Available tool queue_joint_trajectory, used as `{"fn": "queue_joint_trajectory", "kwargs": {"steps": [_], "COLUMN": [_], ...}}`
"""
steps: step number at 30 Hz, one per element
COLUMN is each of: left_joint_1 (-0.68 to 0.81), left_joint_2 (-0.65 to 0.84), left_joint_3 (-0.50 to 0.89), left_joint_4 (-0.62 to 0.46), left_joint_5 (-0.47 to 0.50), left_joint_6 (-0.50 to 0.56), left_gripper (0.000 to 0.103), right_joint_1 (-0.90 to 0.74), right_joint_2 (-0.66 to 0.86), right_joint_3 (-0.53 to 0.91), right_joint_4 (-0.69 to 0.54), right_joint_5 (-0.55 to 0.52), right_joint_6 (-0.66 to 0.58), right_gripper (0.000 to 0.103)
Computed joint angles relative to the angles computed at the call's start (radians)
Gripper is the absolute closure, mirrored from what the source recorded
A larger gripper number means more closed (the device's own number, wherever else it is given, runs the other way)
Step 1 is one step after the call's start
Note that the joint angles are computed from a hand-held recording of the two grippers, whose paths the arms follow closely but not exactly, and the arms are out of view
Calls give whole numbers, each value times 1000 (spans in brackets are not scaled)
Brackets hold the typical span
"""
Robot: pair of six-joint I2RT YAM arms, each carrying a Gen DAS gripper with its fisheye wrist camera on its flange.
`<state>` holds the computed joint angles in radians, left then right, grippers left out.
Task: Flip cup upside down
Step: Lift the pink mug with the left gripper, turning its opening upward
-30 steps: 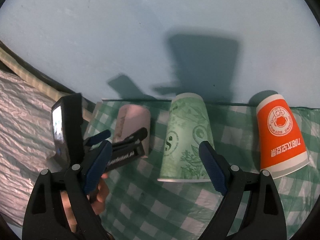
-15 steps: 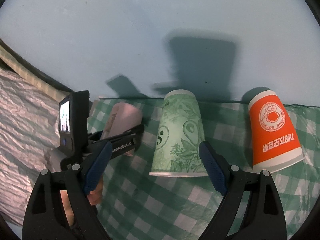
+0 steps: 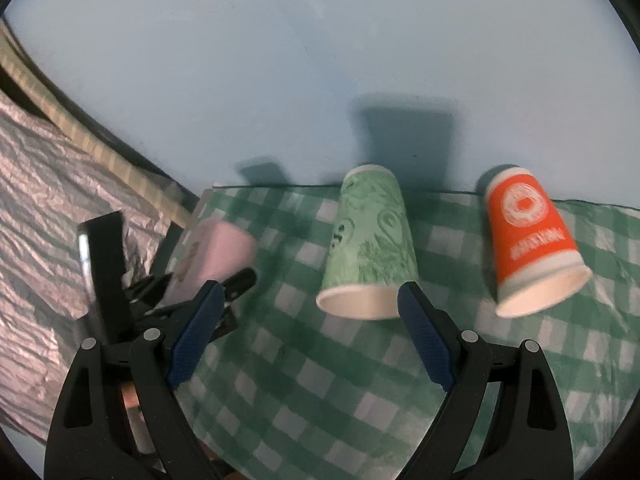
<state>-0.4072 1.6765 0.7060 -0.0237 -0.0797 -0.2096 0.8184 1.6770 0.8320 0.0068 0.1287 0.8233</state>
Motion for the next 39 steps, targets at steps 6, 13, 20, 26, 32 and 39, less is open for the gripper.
{"fn": "queue_joint_trajectory", "kwargs": {"steps": [6,13,20,26,32,39], "left_joint_1": [-112,-300,-403,-456,-465,-475], "left_joint_2": [-205,-245,-124,-72,-78,-178], "left_joint_3": [-187,-238,-216,-181,-165,-199], "left_joint_4": [34,55,118,123,99,84], "left_joint_5": [11,-18,-73,-137,-149,-161], "left_joint_6": [-39,-128,-187,-200,-199,-212], "left_gripper": [29,29,33,38,42,22], "right_joint_1": [73,153,200,179,173,175], "right_joint_2": [-159,-304,-395,-388,-396,-453], "right_joint_3": [-149,-289,-438,-559,-609,-656], "right_joint_4": [-9,-27,22,150,202,221], "right_joint_5": [67,139,191,141,133,113], "right_joint_6": [30,33,123,184,193,237], "right_gripper": [14,14,14,14,14,14]}}
